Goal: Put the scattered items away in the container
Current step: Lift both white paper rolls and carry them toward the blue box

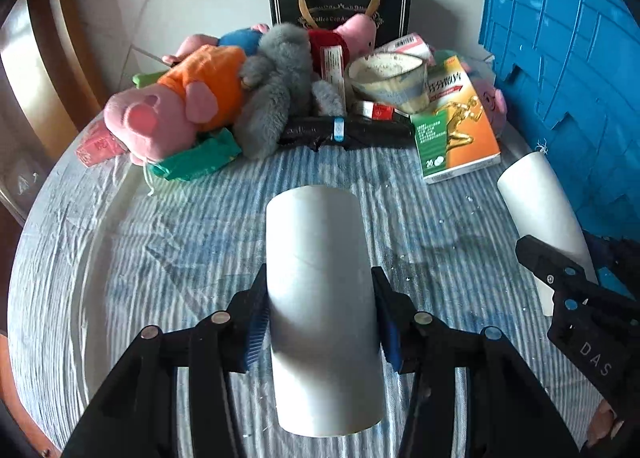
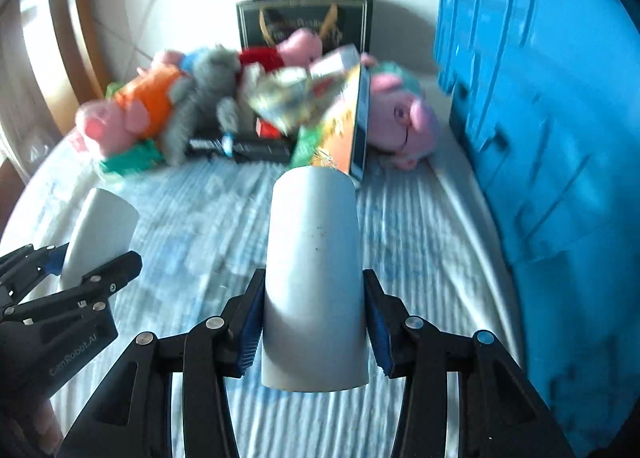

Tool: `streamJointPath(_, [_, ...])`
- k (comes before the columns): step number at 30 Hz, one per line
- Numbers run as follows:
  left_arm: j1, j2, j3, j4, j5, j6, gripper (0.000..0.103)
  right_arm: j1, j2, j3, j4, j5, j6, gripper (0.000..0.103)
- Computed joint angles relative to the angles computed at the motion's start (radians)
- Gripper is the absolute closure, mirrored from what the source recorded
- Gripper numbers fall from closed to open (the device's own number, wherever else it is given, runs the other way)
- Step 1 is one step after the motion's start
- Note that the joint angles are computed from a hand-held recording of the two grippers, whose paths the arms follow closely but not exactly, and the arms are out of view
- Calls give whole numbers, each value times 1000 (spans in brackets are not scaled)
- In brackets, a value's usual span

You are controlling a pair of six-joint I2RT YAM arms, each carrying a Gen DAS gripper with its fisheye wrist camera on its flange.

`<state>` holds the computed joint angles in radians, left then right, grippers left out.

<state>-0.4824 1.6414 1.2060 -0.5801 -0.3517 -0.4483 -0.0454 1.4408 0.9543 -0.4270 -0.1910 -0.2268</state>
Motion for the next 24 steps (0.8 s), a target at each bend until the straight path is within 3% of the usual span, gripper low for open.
streamJointPath(7, [-69, -292, -25, -80, -102, 31, 57, 65, -273, 86, -142, 12, 63, 58])
streamJointPath(13, [-205, -383, 141, -164, -215, 45, 57, 12, -427, 257, -295, -17, 55, 58])
streamJointPath(16, [-304, -354, 263, -189, -288, 48, 57, -111, -436, 376, -353, -97, 18, 58])
streamJointPath(19, [-399, -263, 431, -197, -340, 68, 57, -362, -401, 508, -400, -268, -51, 58])
streamJointPath(24, [-554, 11, 802, -224, -391, 89, 57, -772, -213, 721, -446, -529, -174, 58])
